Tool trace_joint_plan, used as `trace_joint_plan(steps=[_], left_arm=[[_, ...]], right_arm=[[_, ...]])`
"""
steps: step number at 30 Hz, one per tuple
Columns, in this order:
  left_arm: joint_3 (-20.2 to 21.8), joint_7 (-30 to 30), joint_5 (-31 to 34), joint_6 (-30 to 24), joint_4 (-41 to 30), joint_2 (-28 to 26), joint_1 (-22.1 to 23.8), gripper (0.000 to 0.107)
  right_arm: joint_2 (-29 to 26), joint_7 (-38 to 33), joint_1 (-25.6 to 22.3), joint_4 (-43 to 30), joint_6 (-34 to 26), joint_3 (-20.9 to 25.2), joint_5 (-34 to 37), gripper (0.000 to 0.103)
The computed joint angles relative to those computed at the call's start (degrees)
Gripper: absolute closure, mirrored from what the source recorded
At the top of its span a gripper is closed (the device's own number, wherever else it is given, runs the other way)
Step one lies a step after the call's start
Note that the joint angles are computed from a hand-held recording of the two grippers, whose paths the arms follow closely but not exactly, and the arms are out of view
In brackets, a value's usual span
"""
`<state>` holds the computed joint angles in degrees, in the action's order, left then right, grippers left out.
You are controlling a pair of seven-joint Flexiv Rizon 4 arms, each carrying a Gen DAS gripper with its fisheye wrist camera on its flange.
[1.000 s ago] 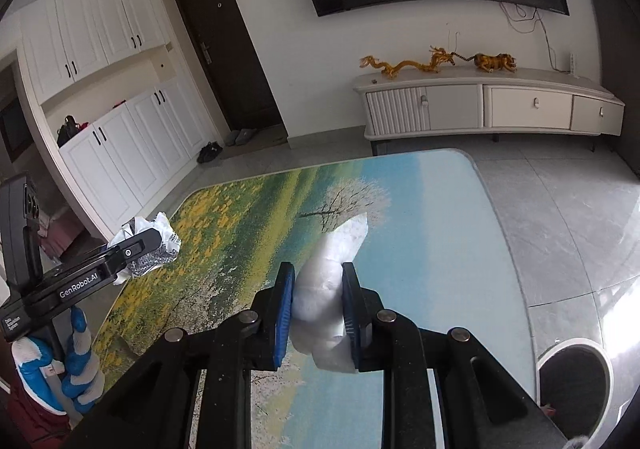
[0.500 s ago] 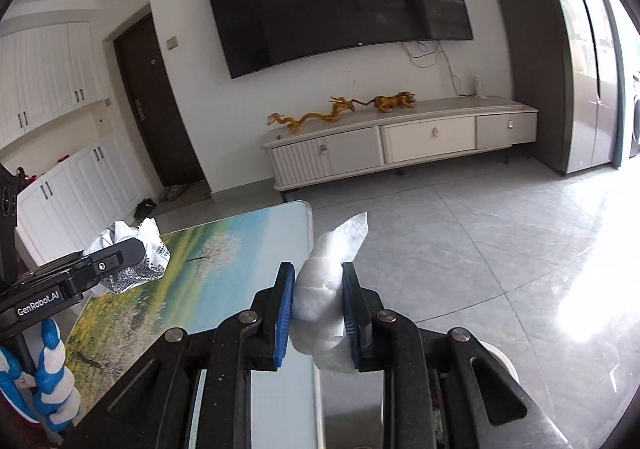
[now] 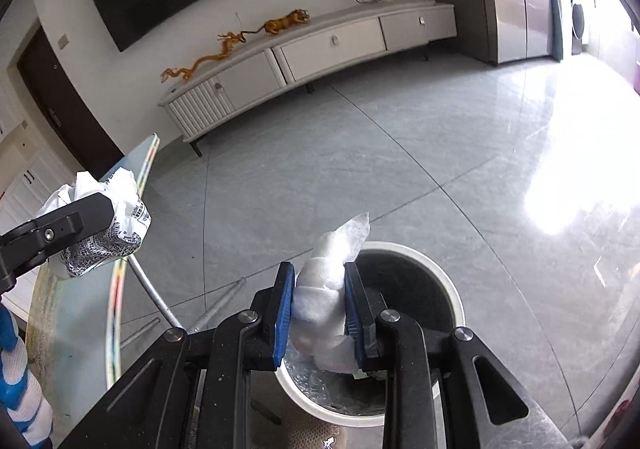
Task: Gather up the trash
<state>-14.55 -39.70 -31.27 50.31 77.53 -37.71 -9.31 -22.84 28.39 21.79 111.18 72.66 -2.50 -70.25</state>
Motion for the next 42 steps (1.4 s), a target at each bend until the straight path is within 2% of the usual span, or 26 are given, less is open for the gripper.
trace_joint_plan(steps=[2,5,7,8,13,17,19,22,23,28,34,42], left_arm=[[0.58,-1.33,1.53,-1.18,-1.60,-1.65,-1.31,0.065],[0.63,-2.52,2.71,-3.20,-3.41,-3.35,-2.22,0.057],[0.51,-3.42,2.96,-4.67,-4.27,-4.12,-2.58,0.050],[0.46,-3.66,3.14,-5.31,-4.79,-4.54,-2.75,0.049],[0.60,-4.32,3.88,-7.62,-7.05,-5.99,-3.22,0.047],[0.94,-4.91,3.90,-6.59,-7.20,-5.93,-2.94,0.047],[1.16,-5.18,3.91,-4.50,-6.53,-5.54,-2.77,0.047],[0.92,-4.39,3.43,1.41,-3.42,-3.62,-1.94,0.043],[0.89,-4.46,3.15,3.55,-2.31,-2.92,-1.65,0.039],[0.21,-2.95,1.79,13.41,3.45,0.90,0.92,0.036],[-0.34,-1.78,0.26,22.35,8.04,4.47,4.39,0.033],[-5.35,1.93,-3.51,34.05,14.54,8.67,12.30,0.031]], right_arm=[[-1.15,0.21,-0.76,0.48,1.49,-0.11,1.09,0.079],[-2.41,-0.13,-1.52,1.14,3.90,-0.91,2.56,0.075],[-2.79,0.05,-1.20,1.84,4.52,-1.66,3.54,0.061],[-2.84,0.33,-1.03,2.27,4.74,-2.07,3.88,0.057],[-2.52,0.74,-0.07,3.56,2.83,-2.55,6.45,0.034],[-1.18,2.89,0.57,4.44,1.58,-3.28,5.32,0.020],[-0.52,3.92,0.80,4.25,0.14,-2.95,4.44,0.011],[0.25,5.21,0.98,3.18,-2.16,-2.14,2.35,0.000],[0.37,5.13,0.94,2.52,-2.92,-1.77,1.73,0.000],[0.24,4.39,1.73,-1.52,-6.35,-0.08,-0.44,0.000],[-0.11,1.75,3.65,-7.06,-10.53,1.15,-2.51,0.000],[-1.72,-3.80,8.51,-15.20,-18.24,1.98,-3.80,0.000]])
